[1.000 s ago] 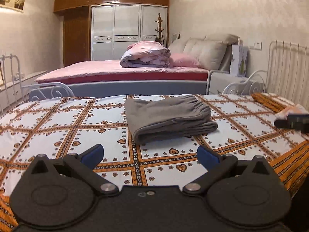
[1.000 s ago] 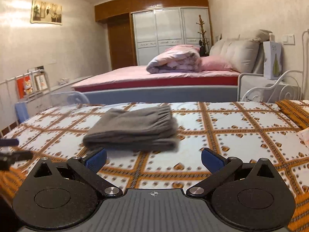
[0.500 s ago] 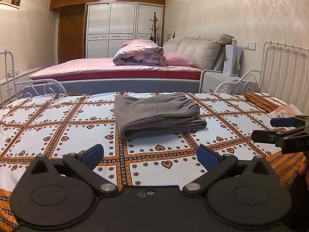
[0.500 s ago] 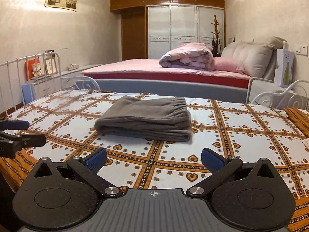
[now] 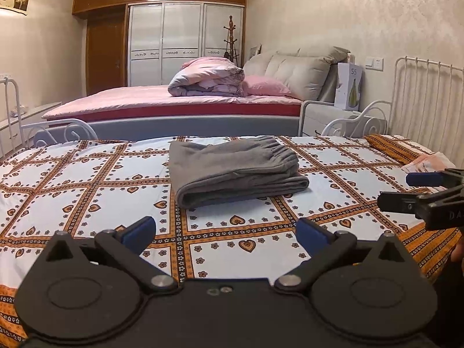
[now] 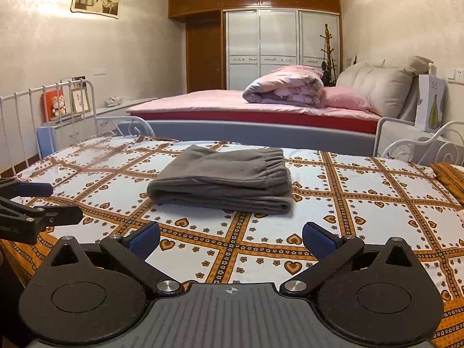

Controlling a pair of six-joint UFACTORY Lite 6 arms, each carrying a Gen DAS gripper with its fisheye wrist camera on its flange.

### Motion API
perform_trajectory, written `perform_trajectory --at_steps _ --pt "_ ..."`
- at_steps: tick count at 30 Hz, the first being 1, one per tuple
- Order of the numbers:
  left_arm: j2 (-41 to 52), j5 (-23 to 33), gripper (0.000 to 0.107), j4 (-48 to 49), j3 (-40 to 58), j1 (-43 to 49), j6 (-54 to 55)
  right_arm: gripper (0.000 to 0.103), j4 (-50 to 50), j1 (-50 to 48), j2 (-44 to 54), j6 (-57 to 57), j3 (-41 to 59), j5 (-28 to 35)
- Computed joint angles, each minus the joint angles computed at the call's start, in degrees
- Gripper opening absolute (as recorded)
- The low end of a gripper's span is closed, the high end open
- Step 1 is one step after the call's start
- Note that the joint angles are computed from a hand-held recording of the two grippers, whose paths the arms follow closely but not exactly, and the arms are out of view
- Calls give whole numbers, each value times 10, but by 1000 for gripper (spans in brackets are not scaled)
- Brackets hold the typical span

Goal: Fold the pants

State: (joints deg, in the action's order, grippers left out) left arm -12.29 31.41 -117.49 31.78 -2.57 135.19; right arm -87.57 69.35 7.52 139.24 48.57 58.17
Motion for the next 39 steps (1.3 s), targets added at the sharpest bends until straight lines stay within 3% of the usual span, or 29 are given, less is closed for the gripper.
perform_trajectory --at_steps 5,39 --pt "2 21 97 8 -3 6 2 103 3 4 -1 2 -1 5" --pt "3 31 97 -2 -3 9 14 103 4 6 -9 7 -7 9"
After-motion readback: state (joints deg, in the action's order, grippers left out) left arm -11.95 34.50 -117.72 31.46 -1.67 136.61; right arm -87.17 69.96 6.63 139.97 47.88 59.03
